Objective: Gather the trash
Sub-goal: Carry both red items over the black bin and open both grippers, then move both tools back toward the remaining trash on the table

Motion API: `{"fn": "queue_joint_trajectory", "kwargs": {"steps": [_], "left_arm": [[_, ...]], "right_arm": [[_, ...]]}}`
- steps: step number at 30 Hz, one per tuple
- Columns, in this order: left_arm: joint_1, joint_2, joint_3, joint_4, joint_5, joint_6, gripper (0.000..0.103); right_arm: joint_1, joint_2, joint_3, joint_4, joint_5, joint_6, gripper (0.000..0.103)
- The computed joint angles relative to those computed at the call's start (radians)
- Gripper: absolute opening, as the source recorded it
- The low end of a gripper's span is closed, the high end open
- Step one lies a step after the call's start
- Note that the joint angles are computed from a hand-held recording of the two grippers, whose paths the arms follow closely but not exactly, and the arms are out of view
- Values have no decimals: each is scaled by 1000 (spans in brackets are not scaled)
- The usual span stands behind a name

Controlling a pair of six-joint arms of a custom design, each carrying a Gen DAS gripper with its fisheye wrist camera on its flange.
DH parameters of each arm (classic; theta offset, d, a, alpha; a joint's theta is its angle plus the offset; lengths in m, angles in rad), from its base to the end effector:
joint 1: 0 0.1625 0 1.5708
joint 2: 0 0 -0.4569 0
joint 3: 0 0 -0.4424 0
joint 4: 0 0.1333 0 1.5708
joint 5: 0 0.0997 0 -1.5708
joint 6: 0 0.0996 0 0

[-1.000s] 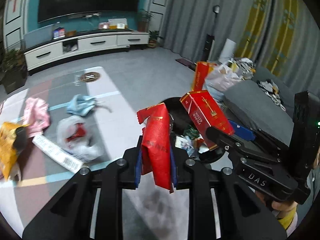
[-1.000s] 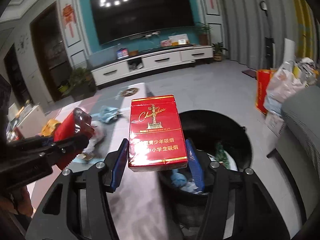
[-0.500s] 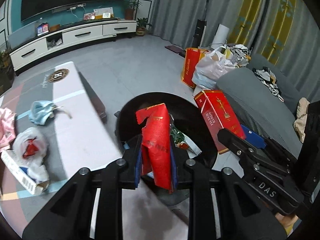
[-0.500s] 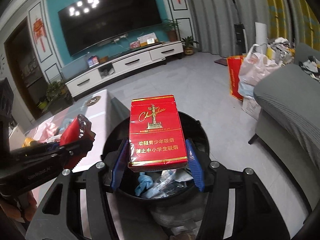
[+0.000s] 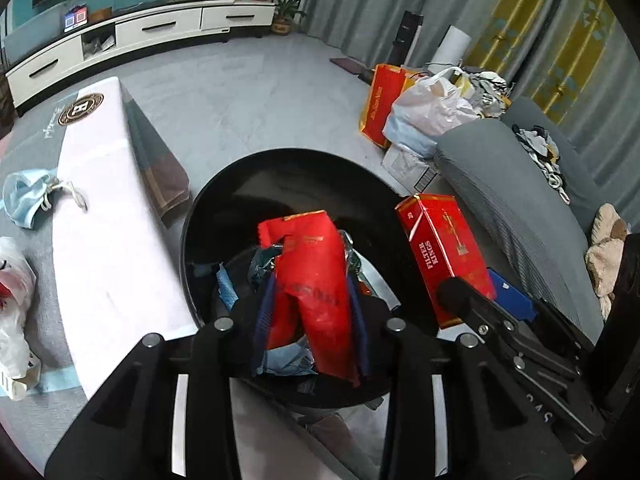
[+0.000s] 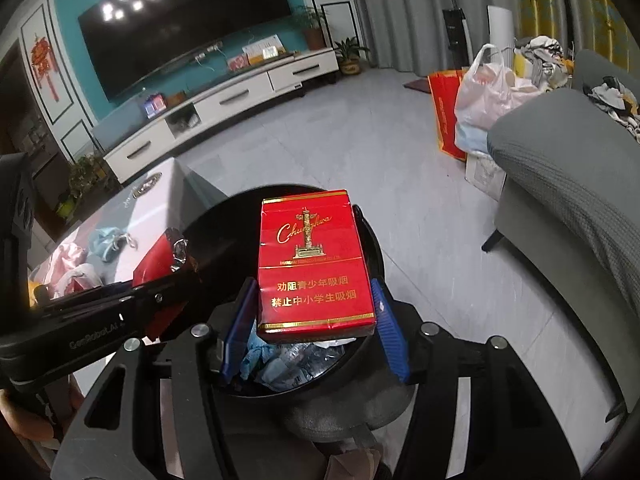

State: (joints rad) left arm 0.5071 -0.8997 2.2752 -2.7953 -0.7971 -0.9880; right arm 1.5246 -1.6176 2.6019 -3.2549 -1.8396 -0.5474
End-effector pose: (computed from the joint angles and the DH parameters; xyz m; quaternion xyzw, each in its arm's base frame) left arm -0.3017 -0.3997 0.0009 0.0634 0.9217 -0.2855 0.2547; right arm 0.0900 -0.3661 0.2412 0.1864 -0.9132 0.2880 0.2197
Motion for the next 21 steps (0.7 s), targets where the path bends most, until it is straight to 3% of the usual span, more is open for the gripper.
{"fn": "queue_joint_trajectory", "kwargs": {"steps": [2, 4, 6, 8, 10, 11, 21], "left_arm": [[7, 5, -2, 0, 0, 3, 37], [9, 6, -4, -3, 2, 0, 44], [11, 7, 0, -33, -2, 14, 59], [9, 3, -1, -25, 9, 13, 62], [8, -2, 3, -38, 10, 19, 65], [8, -6, 8, -52, 9, 24, 72], [-45, -60, 71, -49, 57, -48, 77]], "right_arm": [[3, 7, -6, 8, -7, 3, 57], [7, 16, -10, 12, -15, 7, 57], [10, 23, -18, 27, -25, 15, 57], [8, 31, -24, 36, -38, 29, 59], [9, 32, -27, 39, -46, 44, 64], [8, 31, -28, 39, -47, 49, 69], [16, 14, -20, 36, -34, 61, 70]]}}
